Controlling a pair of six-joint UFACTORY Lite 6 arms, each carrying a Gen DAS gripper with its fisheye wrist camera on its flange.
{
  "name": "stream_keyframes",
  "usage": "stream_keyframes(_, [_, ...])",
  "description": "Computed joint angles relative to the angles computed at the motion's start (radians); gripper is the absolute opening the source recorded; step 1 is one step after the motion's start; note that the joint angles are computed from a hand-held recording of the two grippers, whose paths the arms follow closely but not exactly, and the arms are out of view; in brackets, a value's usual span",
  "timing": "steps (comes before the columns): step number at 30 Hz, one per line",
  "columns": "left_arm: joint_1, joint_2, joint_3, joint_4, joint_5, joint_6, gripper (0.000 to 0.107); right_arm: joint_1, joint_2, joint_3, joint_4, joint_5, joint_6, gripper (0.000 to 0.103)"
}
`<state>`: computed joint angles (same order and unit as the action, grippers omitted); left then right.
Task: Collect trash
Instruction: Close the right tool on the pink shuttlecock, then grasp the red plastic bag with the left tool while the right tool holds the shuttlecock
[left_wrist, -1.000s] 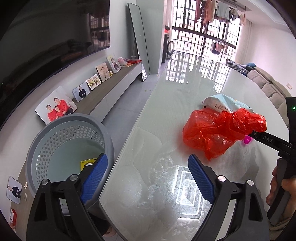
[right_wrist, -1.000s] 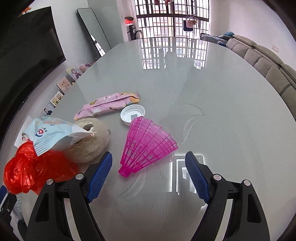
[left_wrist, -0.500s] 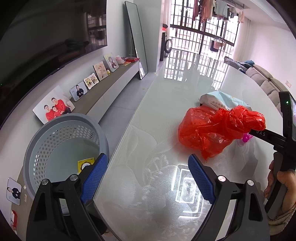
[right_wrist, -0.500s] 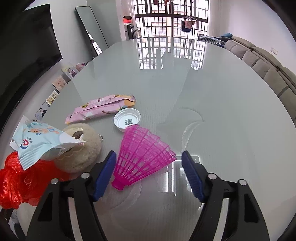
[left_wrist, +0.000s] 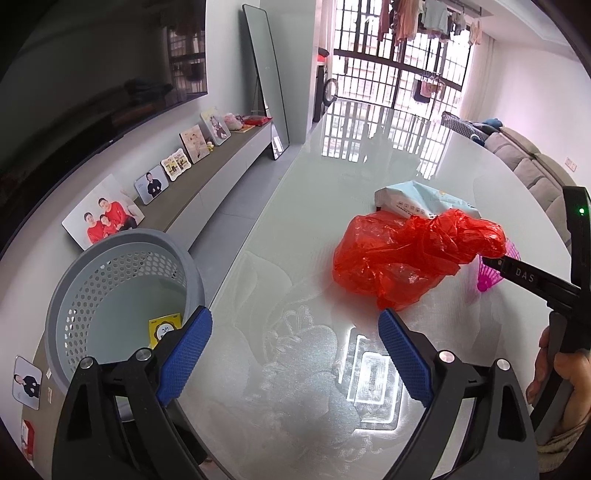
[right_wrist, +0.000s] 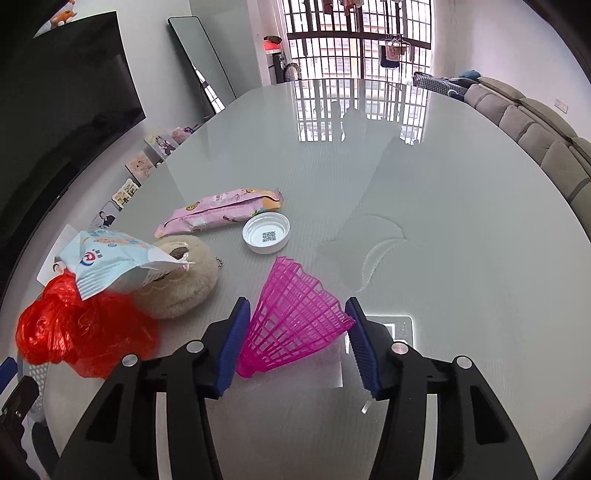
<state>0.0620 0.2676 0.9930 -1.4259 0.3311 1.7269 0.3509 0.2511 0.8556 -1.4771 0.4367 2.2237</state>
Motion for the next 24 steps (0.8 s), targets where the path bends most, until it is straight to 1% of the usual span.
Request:
stream_keyframes(4, [-0.028,-0.026,-0.024,-0.016,-0.016,0.011,0.090,0.034,-0.084,-0.092,-0.018,0.017,0.040,0.049])
stream_keyframes(7, [-0.043,-0.033,-0.037,-0.017,-0.009,0.017,0.091,0.077,-0.152,-0.165,-0.015,0.055,0.066,0.049])
stream_keyframes(9, [-0.060,-0.024,-0.035,-0.017,-0.008,0.016,0.091,0.086,-0.200,-0.214,-0.028,0.053,0.091,0.049])
stream_keyframes(13, [-0.103,-0.015,-0.047,-0.136,-0.027,0.117,0.091,0.088,-0.266,-0.286,-0.056,0.041,0.132,0.049])
stream_keyframes(16, [-0.141,0.001,-0.038,-0.177,-0.041,0.141,0.091,0.087,-0.308,-0.335,-0.092,0.035,0.174,0.049])
stream_keyframes(21, [-0.207,0.019,-0.034,-0.373,-0.062,0.318,0.091,0.070,-0.371,-0.405,-0.183,0.011,0.278,0.049])
stream_keyframes(24, [-0.244,0.049,-0.009,-0.431,-0.077,0.353,0.091,0.063,-0.394,-0.429,-0.221,0.002,0.316,0.049])
